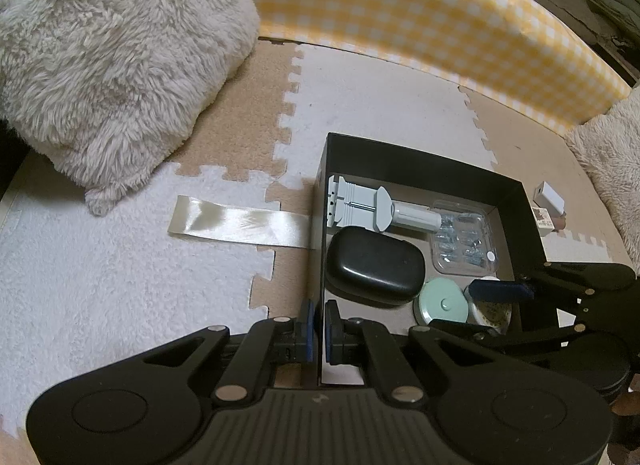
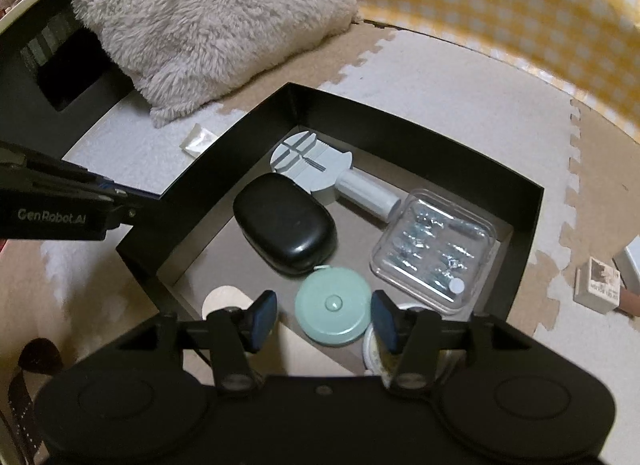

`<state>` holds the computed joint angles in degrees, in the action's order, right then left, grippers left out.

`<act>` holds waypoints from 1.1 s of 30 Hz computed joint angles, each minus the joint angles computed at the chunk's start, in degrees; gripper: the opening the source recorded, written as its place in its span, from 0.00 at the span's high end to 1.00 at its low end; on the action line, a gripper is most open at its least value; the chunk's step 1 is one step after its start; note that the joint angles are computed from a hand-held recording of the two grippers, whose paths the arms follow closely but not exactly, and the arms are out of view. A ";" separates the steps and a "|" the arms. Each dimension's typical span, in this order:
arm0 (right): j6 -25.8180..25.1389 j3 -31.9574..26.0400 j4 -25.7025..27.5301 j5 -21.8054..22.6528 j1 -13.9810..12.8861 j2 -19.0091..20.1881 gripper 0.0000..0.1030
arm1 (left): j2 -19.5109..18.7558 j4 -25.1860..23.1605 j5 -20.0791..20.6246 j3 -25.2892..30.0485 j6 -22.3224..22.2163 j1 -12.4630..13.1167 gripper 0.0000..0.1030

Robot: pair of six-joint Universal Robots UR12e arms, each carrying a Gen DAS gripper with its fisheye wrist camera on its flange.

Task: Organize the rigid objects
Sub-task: 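Carry the mint-green tape measure into the box and release it, then move the right tool to the UV gel polish box and grasp it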

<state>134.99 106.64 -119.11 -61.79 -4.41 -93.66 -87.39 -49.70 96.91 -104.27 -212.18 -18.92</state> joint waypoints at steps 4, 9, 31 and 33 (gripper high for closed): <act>1.08 -0.30 0.70 1.06 -0.43 -0.11 0.48 | 0.00 0.00 0.00 0.00 0.00 0.00 0.95; 1.92 -0.51 0.86 2.46 -0.99 -0.56 0.48 | 0.01 0.02 -0.01 -0.02 0.01 0.01 0.94; 18.60 0.29 -16.44 8.36 -8.42 -2.35 0.00 | 0.00 0.02 -0.02 -0.01 0.01 0.02 0.95; 21.16 0.14 -18.39 7.55 -9.14 -1.79 0.00 | 0.00 -0.02 -0.04 0.00 -0.01 0.02 0.95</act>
